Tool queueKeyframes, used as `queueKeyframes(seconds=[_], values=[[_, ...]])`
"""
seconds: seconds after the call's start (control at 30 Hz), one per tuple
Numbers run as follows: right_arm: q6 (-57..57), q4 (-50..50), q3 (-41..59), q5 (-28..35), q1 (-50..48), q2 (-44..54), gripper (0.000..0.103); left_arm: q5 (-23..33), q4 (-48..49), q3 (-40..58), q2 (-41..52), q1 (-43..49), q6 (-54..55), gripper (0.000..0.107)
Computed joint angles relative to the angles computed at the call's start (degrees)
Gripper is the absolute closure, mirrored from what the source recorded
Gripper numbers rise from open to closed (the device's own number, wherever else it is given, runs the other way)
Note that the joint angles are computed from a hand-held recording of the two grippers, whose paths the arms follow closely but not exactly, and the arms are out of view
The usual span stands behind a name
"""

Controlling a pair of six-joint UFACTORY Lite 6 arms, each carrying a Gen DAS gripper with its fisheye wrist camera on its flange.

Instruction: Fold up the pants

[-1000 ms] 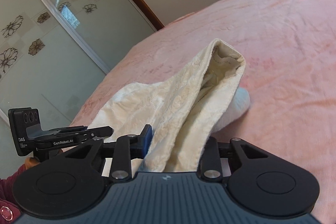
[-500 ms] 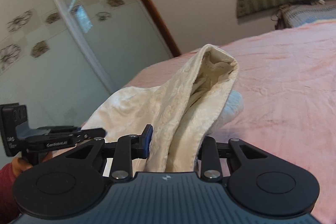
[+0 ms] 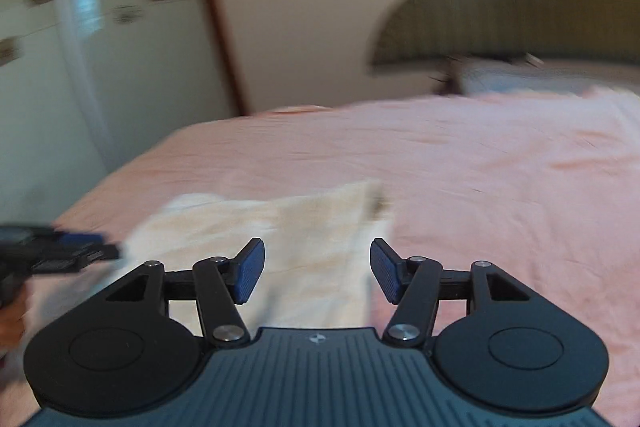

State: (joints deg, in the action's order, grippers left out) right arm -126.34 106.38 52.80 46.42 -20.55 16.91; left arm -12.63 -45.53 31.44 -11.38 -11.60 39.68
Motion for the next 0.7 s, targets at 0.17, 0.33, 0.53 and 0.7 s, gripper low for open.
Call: queueKeyframes(seconds=[0.17, 0.33, 0.53, 0.7], values=[[-5.4, -1.7, -4.0, -6.7, 6.5, -1.1, 0.045, -4.1, -24.2, 2.3, 4.7, -3.4, 22.6, 0.048], [-3.2, 6.5, -13.0, -8.0, 8.0, -11.4, 0.04, -6.4, -50.6, -5.5, -14.9, -6.5, 45.6, 0.033], [6.4, -3.5, -27.9, -8.0, 7.5, -31.2, 0.019, -17.3, -82.8, -13.1, -35.4, -17.2, 73.5, 0.019], [24.8, -18.7, -34.6, 2.9, 0.3, -49.3, 0.017, -27.8, -87.9, -19.0, -46.7, -28.2, 70.3, 0.019]])
